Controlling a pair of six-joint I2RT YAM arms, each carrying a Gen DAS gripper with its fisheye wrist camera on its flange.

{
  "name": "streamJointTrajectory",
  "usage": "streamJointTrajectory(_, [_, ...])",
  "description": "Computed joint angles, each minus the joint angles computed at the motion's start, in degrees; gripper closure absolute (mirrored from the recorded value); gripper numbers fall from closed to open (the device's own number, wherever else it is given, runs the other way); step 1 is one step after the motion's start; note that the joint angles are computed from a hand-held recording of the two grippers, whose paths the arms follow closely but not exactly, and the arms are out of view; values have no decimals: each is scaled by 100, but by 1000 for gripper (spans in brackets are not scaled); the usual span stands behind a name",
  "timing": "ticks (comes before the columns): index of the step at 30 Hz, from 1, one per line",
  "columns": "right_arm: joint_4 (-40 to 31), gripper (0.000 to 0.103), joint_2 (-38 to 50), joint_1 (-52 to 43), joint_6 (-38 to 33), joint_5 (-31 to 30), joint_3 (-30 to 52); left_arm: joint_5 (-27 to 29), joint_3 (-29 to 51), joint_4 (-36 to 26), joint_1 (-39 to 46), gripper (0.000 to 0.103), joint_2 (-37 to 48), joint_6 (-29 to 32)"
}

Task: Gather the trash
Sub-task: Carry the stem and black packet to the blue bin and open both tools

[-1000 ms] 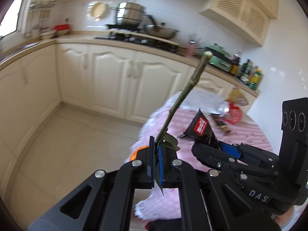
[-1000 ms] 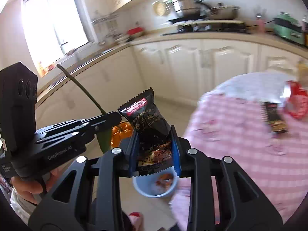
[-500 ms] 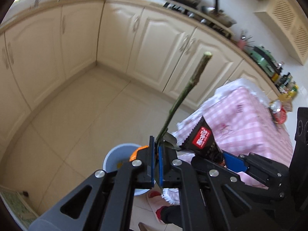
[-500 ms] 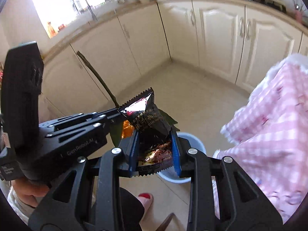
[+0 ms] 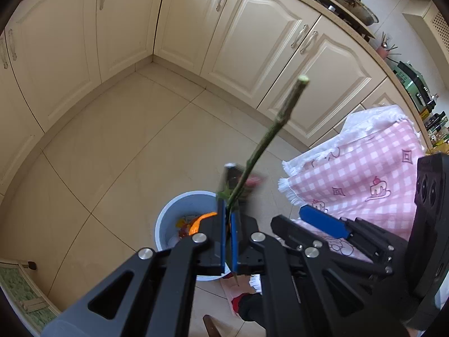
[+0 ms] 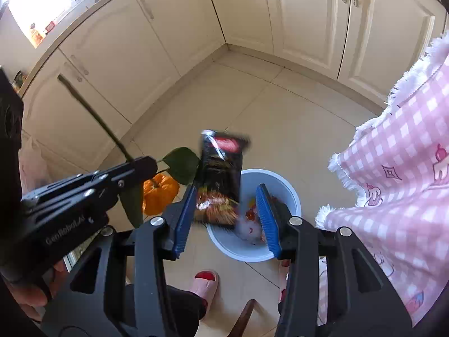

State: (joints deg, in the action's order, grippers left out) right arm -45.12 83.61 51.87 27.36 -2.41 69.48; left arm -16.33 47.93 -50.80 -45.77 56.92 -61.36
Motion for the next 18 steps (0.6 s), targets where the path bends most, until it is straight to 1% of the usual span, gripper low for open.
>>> streamJointTrajectory(5, [-40,58,-28,-117,-17,-58,-22,234,-151,305,267,100,119,197])
streamJointTrajectory(9, [-148,58,-207,-162,7,10,-62,280,-162,418,215,100,242,178])
streamJointTrajectory(12, [-317,54,-313,-118,50,149,26,295,-96,482,136,100,373,154])
streamJointTrajectory(15, [-337,54,-434,-137,55,228,42,300,-25,512,92,100,481,166])
streamJointTrajectory(18, [-325,50,-525,-151,22,396,60,337,65,522,81,100,584,187])
